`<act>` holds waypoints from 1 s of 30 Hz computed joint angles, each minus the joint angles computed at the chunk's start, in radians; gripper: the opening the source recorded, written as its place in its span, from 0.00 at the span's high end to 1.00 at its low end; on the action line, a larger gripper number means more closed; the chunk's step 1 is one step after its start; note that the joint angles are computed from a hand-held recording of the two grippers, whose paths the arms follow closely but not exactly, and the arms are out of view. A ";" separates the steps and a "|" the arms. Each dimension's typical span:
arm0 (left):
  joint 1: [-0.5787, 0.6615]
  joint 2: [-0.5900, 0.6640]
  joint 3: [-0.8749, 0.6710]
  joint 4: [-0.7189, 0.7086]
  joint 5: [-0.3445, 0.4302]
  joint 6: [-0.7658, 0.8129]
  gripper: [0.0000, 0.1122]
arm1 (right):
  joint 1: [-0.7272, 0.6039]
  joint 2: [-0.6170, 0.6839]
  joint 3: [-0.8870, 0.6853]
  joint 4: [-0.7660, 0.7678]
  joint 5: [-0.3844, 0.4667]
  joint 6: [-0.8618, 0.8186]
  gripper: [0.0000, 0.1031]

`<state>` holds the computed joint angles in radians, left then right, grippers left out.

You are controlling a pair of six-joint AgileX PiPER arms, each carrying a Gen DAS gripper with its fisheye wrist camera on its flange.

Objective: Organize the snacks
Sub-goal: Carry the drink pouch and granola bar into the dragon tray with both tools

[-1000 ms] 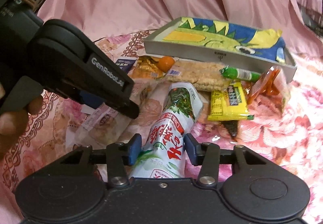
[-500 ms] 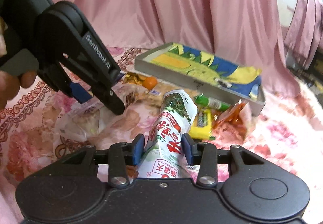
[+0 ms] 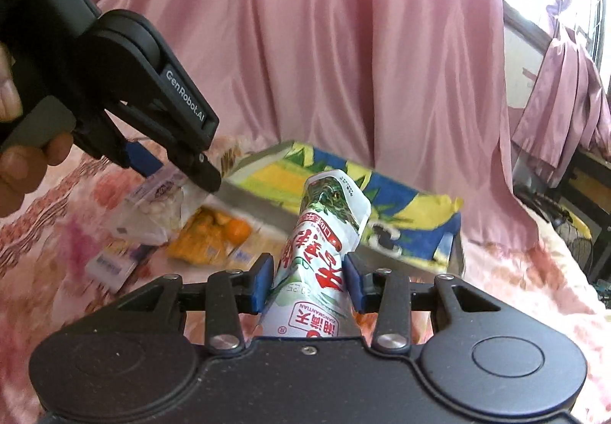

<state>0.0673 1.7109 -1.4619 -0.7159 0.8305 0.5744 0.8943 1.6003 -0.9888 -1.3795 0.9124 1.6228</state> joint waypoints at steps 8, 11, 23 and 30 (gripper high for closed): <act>-0.075 0.210 -0.250 -0.054 -0.163 -0.104 0.62 | -0.249 0.077 -0.101 -0.170 -0.207 -0.002 0.59; -0.109 0.306 -0.366 0.047 -0.224 -0.243 0.62 | -0.331 0.143 -0.161 -0.250 -0.276 0.042 0.59; -0.170 0.607 -0.671 0.171 -0.264 -0.320 0.62 | -0.551 0.450 -0.538 -0.169 -0.491 0.000 0.59; -0.204 0.741 -0.892 0.359 -0.122 -0.407 0.62 | -0.590 0.526 -0.647 0.204 -0.531 -0.292 0.59</act>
